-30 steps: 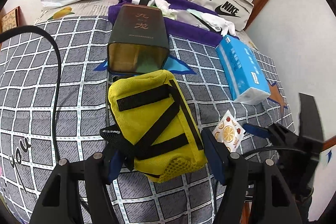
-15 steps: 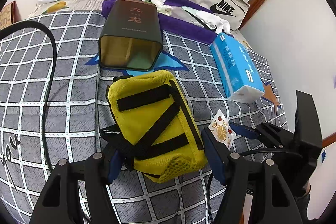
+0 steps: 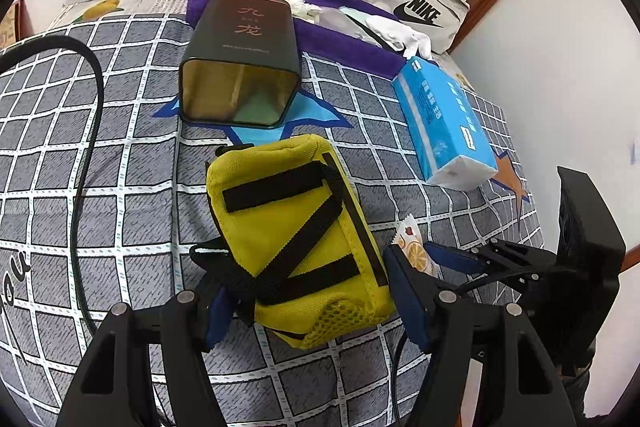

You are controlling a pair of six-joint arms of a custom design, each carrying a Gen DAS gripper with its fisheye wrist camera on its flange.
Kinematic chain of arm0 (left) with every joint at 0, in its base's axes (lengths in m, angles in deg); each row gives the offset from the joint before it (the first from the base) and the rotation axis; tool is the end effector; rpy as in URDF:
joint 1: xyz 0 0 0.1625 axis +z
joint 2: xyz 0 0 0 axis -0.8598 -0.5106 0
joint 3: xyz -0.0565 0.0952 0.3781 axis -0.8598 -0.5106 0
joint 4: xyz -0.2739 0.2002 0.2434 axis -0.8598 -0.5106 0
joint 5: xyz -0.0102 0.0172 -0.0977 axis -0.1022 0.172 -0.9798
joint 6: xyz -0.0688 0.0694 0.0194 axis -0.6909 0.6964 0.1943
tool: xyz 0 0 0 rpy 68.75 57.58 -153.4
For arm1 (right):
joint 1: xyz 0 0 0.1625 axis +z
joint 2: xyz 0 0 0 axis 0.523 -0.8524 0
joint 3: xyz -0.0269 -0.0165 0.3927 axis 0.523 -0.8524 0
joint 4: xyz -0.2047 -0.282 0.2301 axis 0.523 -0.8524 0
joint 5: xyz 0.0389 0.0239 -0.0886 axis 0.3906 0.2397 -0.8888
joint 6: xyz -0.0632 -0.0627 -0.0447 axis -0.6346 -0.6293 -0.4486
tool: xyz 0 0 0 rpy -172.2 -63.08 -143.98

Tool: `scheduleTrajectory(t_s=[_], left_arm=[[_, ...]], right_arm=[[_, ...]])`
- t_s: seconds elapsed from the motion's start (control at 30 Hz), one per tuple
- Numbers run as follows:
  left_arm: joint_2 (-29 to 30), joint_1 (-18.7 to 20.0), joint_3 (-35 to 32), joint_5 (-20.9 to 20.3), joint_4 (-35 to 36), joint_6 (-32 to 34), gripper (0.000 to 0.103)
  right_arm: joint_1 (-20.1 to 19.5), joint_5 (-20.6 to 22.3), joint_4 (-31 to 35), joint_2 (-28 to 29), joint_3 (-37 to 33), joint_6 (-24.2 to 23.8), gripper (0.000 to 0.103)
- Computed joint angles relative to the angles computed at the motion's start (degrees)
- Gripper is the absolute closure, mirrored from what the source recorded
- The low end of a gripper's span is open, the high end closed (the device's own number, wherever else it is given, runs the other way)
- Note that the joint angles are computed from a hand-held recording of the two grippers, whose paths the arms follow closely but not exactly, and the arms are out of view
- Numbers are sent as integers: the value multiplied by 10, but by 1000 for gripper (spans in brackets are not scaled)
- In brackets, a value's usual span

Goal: Organize soft objects
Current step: 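Grasp the orange-print candy packet with the right tool while the left tool holds the pouch, then carry the pouch and candy packet over the purple towel with both tools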

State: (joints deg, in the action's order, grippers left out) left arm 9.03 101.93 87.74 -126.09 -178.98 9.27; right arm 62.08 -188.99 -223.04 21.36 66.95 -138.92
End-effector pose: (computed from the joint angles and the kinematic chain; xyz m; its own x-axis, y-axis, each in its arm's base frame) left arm -0.2180 -0.4691 0.1106 -0.9118 -0.1349 -0.3877 0.0940 0.8508 -0.5170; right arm 0.1314 -0.5277 0.1428 -0.5448 -0.7100 0.4462 -0.7680 0.6361 0.0744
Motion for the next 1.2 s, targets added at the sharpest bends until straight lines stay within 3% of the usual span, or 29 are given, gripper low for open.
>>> scheduleTrajectory(t_s=[0.5,0.87,1.2], left_arm=[[-30,-8,3,14,24,-7,36],[-60,-20,-10,32,71,-16,36],[-72,-20,-31,49,92,-5,36]], right_arm=[[6,5,18,-28,-1,33,74],[23,50,40,-50,-32,51,74],[38,67,50,-30,-86,62,74]])
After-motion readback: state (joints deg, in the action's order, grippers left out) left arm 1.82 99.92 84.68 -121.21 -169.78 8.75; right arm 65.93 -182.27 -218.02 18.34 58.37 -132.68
